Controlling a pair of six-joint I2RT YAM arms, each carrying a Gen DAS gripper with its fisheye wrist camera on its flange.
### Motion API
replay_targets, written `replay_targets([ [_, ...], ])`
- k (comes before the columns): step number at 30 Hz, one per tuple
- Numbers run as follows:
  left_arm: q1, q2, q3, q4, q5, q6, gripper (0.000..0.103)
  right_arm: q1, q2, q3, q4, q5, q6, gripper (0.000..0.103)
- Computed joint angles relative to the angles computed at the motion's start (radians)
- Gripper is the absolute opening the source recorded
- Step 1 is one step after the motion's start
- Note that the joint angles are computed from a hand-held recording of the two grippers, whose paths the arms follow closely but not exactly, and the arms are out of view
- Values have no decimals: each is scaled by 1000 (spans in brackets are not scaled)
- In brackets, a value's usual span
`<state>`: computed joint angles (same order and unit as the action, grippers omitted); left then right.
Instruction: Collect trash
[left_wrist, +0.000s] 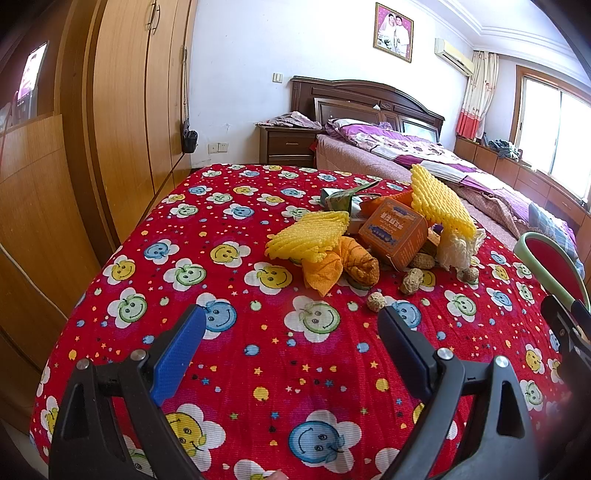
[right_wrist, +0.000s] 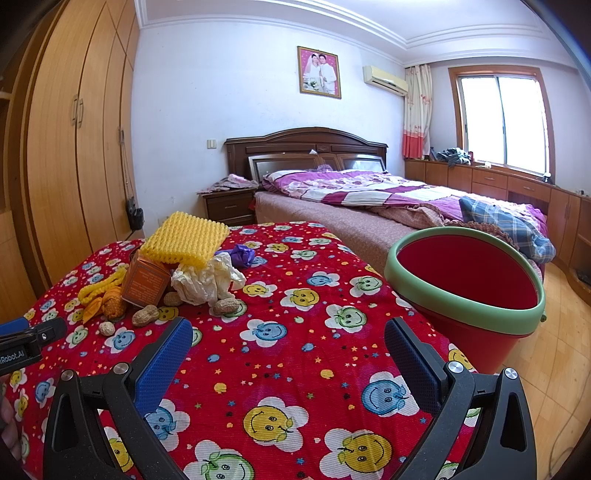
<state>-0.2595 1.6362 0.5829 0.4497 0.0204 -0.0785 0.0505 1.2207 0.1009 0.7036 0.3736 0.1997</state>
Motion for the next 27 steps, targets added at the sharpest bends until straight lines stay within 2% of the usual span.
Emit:
replay_targets([
  [13,-16,22,6,6,-14,-16,94,10,-14,0,-21,9,7,103],
  [14,-17,23,11,-4,-13,-17,94,4,24,-2,18,4,6,103],
  [18,-11,33,45,-61,7,-17,94,2,29,14,-9,3,11,103],
  [27,5,20,137,-178,46,14,93,-71,-52,93,-241,-130,25,103],
])
